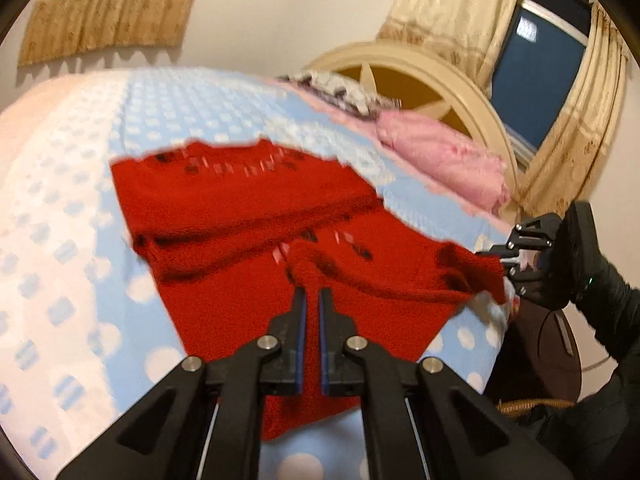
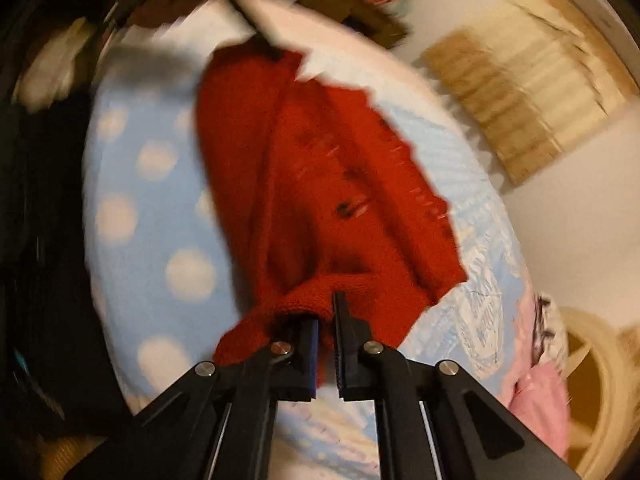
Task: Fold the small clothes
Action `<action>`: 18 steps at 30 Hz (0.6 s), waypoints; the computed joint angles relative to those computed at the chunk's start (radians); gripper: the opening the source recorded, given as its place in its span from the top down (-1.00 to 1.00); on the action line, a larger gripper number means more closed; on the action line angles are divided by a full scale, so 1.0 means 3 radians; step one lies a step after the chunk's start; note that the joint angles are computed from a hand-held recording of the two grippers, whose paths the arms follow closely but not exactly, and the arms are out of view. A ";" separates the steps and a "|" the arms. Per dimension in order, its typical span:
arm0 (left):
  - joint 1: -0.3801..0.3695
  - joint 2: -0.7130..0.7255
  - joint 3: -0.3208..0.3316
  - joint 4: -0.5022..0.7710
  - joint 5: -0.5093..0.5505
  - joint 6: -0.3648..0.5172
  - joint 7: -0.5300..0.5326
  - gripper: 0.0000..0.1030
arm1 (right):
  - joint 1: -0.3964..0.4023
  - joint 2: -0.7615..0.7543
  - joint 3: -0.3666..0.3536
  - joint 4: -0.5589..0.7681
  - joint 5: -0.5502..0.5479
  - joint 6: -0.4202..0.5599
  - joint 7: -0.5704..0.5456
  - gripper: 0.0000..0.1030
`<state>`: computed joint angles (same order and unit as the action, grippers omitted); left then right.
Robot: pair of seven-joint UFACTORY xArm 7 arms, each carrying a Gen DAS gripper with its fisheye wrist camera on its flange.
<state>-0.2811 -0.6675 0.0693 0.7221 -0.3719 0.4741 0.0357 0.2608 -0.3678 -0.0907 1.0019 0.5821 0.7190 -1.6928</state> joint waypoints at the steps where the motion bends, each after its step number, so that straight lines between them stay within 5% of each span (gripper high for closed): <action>1: 0.0033 -0.0018 -0.0002 0.0019 0.0014 -0.0032 -0.0015 0.90 | -0.0013 0.0090 -0.0016 0.0161 0.0069 0.0053 0.0165 0.90; 9: 0.0263 0.0032 0.0103 0.0232 0.0110 -0.0410 -0.0205 0.91 | -0.0352 0.1105 0.0106 0.1610 0.0491 0.0551 0.1500 0.91; 18: 0.0244 0.0656 0.0328 0.0792 0.0059 -0.0585 -0.0066 0.91 | -0.0603 0.2092 0.0501 0.2872 0.0352 0.0844 0.2572 0.92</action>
